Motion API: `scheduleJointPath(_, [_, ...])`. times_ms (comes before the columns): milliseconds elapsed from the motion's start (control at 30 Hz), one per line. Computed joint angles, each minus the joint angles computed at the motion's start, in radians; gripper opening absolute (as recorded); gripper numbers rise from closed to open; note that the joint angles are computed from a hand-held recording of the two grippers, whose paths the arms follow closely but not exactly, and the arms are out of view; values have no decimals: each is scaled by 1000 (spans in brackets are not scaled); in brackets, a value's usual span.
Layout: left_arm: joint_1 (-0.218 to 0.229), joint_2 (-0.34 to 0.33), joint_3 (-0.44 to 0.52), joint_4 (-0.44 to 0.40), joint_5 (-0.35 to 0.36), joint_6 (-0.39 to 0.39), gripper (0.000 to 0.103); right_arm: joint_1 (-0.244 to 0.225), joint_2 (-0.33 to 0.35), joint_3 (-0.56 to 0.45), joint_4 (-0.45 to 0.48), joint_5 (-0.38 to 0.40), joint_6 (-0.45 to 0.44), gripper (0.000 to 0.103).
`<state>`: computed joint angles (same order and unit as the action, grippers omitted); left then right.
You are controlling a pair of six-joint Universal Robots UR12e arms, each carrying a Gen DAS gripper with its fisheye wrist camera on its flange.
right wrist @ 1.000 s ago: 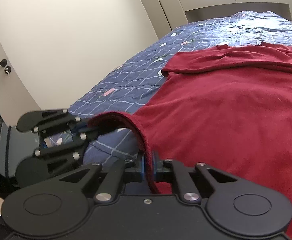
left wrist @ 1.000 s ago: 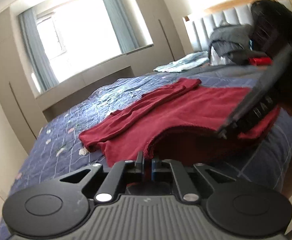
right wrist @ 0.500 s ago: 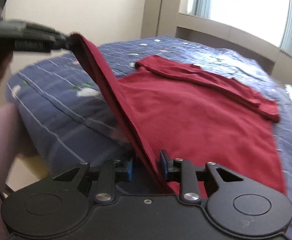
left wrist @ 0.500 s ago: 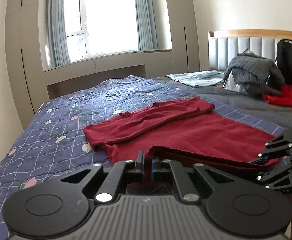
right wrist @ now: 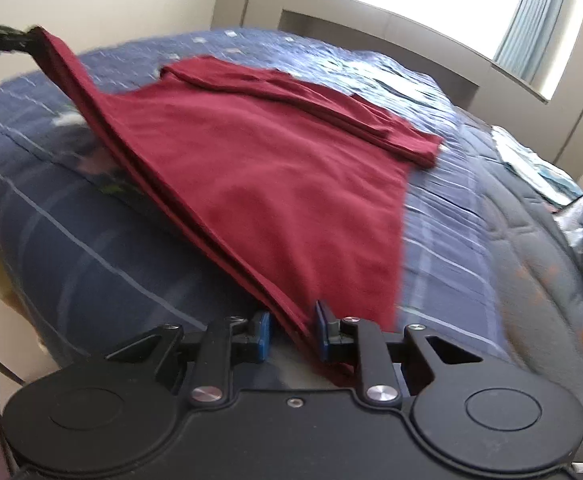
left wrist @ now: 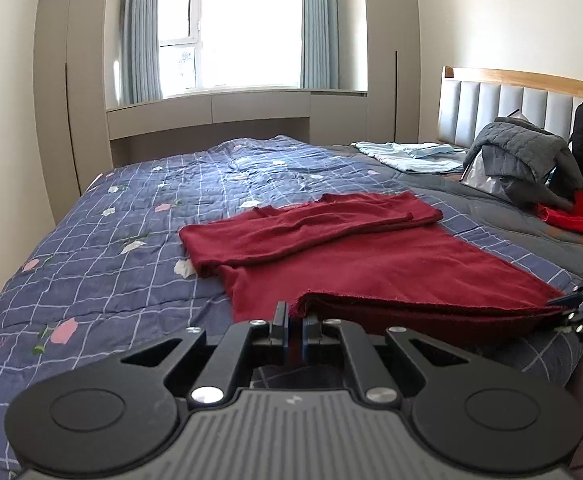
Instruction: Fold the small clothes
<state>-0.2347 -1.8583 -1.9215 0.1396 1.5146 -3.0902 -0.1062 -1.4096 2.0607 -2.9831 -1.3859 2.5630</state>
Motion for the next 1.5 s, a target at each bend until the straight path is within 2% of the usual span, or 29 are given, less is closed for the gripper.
scheduleJointPath(167, [-2, 4, 3, -26, 4, 4, 5, -28, -17, -2, 41, 31, -74, 17])
scheduleJointPath(267, [-1, 2, 16, -42, 6, -2, 5, -32, -28, -15, 80, 50, -113, 6])
scheduleJointPath(367, [2, -4, 37, -53, 4, -13, 5, -33, -34, -46, 131, 68, -136, 5])
scheduleJointPath(533, [16, -31, 106, -84, -22, -48, 5, -37, -22, -119, 156, 101, -98, 5])
scheduleJointPath(633, [29, -59, 167, -100, -55, -63, 5, -38, 12, -192, 159, 120, -56, 5])
scheduleJointPath(800, [41, -126, 312, -200, -61, -86, 5, -34, 116, -375, 204, 143, 13, 5])
scheduleJointPath(900, [51, -174, 409, -277, -53, -115, 5, -21, 194, -498, 239, 117, 3, 5])
scheduleJointPath(1000, [62, -227, 510, -370, -39, -129, 5, -13, 272, -628, 318, 109, 14, 5])
scheduleJointPath(1267, [73, -393, 767, -510, 6, -130, 5, 28, 481, -936, 420, 43, -25, 5])
scheduleJointPath(1333, [75, -439, 840, -567, 12, -144, 5, 36, 540, -1021, 462, 19, -32, 5])
scheduleJointPath(1433, [84, -516, 966, -702, -12, -196, 5, 45, 620, -1136, 547, -15, -22, 6])
scheduleJointPath(1500, [89, -554, 1021, -759, -25, -226, 5, 51, 665, -1197, 595, -36, -19, 6])
